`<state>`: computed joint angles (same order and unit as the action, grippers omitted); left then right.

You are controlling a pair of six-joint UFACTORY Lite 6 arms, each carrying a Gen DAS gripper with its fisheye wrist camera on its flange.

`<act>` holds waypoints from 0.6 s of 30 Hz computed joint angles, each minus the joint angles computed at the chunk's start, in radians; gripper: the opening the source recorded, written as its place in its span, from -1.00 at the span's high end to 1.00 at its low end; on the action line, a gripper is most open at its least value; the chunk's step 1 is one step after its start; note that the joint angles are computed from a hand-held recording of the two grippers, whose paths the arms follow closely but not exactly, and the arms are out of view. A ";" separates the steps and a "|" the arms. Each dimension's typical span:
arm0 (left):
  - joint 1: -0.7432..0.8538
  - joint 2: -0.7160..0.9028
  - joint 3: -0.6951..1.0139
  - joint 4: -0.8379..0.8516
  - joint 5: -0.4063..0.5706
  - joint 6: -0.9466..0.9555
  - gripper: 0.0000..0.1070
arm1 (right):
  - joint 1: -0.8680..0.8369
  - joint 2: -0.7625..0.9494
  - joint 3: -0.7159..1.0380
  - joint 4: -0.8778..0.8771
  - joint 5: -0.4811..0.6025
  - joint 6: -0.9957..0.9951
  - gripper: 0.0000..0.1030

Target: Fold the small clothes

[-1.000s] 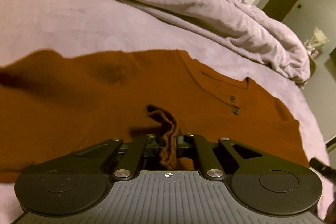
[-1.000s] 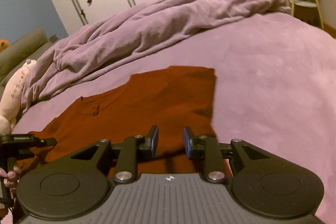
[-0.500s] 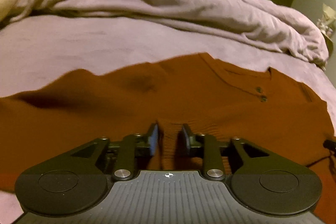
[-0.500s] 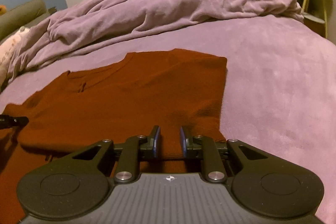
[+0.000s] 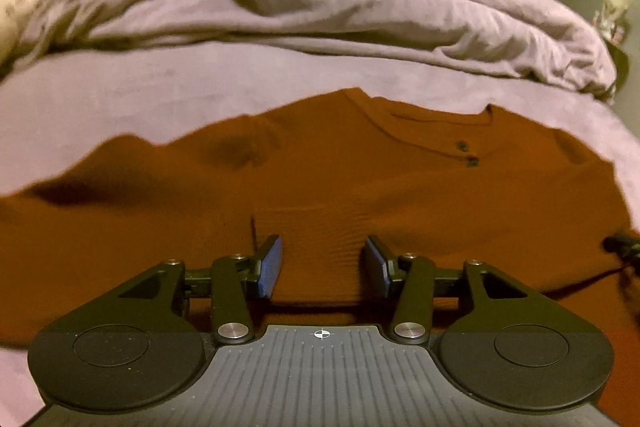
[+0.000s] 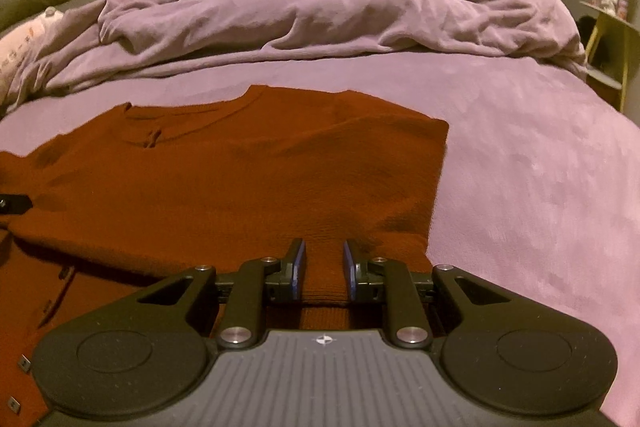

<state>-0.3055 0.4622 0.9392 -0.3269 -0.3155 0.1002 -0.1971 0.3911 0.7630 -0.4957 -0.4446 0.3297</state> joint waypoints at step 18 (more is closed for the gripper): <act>0.727 -0.515 -0.512 1.038 -0.044 -0.909 -0.60 | -0.134 -0.542 -0.413 -0.583 -0.020 0.562 0.22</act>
